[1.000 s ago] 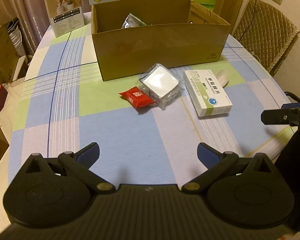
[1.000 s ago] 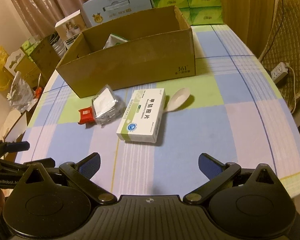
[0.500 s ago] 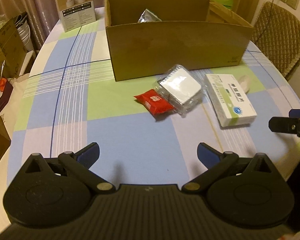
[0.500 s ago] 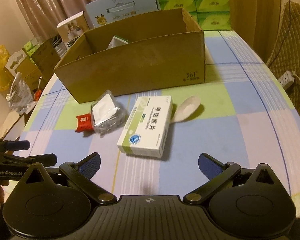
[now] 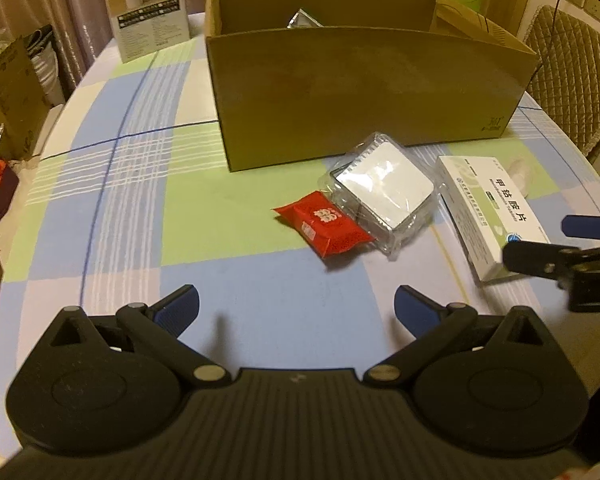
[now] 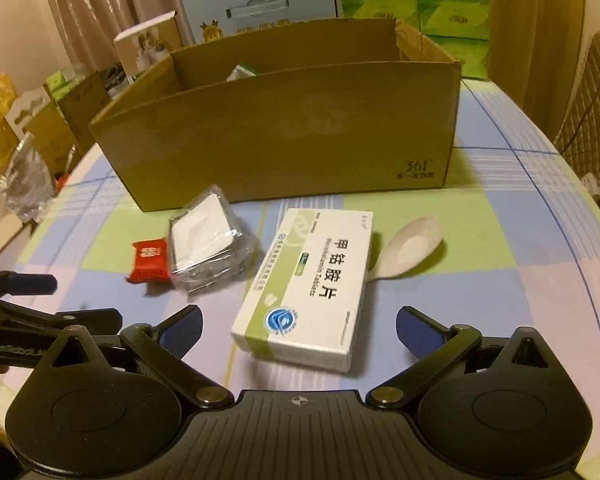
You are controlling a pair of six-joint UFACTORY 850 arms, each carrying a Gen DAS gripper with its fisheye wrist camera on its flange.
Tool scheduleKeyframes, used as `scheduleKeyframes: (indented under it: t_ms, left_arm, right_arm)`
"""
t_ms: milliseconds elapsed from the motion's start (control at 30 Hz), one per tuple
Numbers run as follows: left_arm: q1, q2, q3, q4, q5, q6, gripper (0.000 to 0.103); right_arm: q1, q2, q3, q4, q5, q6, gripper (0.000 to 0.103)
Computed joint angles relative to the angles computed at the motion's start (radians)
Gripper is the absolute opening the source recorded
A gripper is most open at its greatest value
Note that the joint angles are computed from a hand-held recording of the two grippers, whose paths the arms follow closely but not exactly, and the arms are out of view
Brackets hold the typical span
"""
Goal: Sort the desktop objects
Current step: 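Reach the right gripper to the white Mecobalamin box while the left gripper approaches the red candy packet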
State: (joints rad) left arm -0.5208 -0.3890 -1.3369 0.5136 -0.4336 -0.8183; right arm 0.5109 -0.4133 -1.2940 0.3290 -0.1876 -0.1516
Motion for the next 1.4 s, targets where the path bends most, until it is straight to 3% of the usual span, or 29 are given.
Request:
scheduleKeyframes:
  t_ms: [167, 500, 867, 1067, 1300, 1367, 1400]
  left_arm:
    - [0.012, -0.03, -0.022, -0.056, 0.023, 0.061, 0.102]
    - [0.025, -0.073, -0.057, -0.102, 0.048, 0.104, 0.102]
    - [0.019, -0.104, -0.085, 0.065, 0.039, -0.05, 0.1]
    - [0.027, -0.119, -0.099, 0.1, 0.032, -0.098, 0.097]
    - [0.029, -0.15, -0.132, 0.095, 0.036, -0.111, 0.075]
    - [0.027, -0.149, -0.129, 0.133, 0.035, -0.154, 0.065]
    - [0.027, -0.146, -0.126, 0.144, 0.032, -0.164, 0.054]
  right_arm:
    - [0.011, -0.052, -0.048, -0.207, -0.007, 0.176, 0.1]
    - [0.011, -0.108, -0.1, -0.299, -0.024, 0.237, 0.071]
    - [0.005, -0.103, -0.093, -0.098, -0.023, -0.017, 0.068]
    - [0.003, -0.103, -0.095, -0.196, -0.014, 0.1, 0.068]
    - [0.003, -0.103, -0.096, -0.2, -0.013, 0.104, 0.068]
    - [0.002, -0.103, -0.096, -0.185, -0.012, 0.091, 0.068]
    - [0.0, -0.104, -0.096, -0.171, -0.012, 0.078, 0.068]
